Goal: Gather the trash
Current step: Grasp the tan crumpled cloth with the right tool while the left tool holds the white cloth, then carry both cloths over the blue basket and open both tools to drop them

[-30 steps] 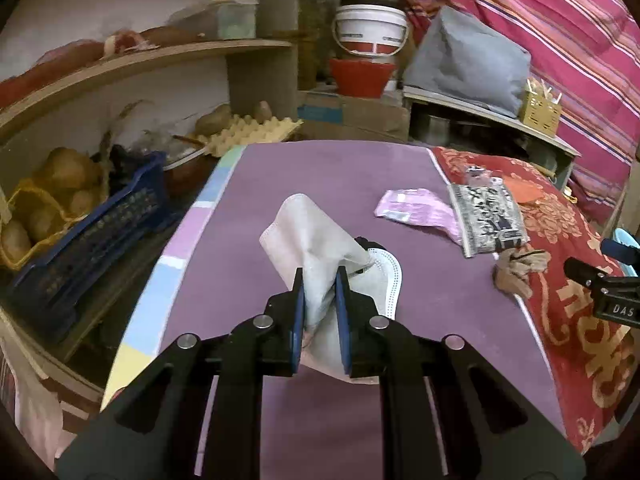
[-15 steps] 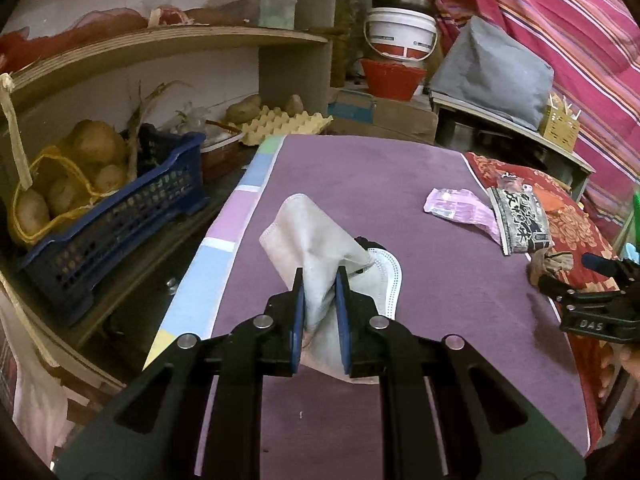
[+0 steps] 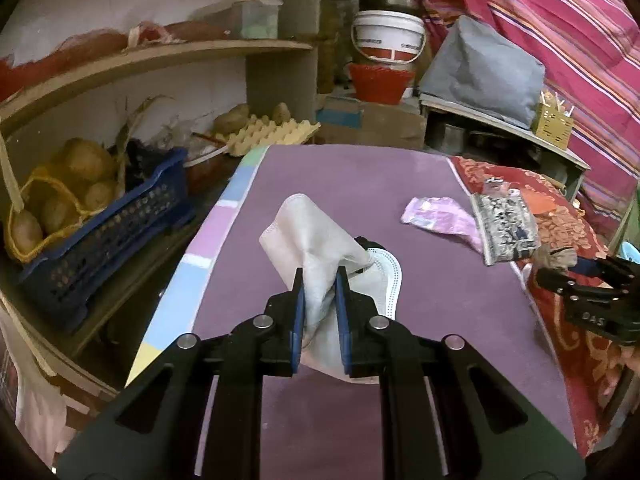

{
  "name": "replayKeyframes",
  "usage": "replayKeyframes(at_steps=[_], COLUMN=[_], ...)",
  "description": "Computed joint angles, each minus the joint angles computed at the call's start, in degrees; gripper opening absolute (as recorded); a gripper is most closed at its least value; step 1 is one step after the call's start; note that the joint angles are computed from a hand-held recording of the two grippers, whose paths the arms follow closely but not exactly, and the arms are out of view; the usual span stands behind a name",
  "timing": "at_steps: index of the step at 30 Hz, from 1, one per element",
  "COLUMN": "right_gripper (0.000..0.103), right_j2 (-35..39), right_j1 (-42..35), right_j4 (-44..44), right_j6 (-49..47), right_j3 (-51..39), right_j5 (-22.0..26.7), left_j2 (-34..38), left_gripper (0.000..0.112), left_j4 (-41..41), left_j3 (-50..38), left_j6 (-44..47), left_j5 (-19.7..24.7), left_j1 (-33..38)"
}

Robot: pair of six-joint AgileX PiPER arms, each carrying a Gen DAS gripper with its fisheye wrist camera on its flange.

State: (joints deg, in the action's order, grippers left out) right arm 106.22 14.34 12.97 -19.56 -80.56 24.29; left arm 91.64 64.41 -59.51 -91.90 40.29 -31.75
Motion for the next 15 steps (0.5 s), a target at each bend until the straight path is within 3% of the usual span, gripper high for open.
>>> replayKeyframes(at_steps=[6,15], right_gripper=[0.054,0.054], right_j2=[-4.06,-5.24], right_j1=[-8.16,-20.47], right_j4=[11.41,19.57], right_j6=[-11.36,-21.26], right_j3=[1.70,0.26], right_j5=[2.14,5.64], left_j2=[4.10,13.32], left_gripper=[0.013,0.013], left_j4=[-0.95,-4.01], left_j3=[-7.47,-22.40], left_j6=[2.40,8.55], left_j5=[3.49,7.25], left_j1=[-4.35,-9.95])
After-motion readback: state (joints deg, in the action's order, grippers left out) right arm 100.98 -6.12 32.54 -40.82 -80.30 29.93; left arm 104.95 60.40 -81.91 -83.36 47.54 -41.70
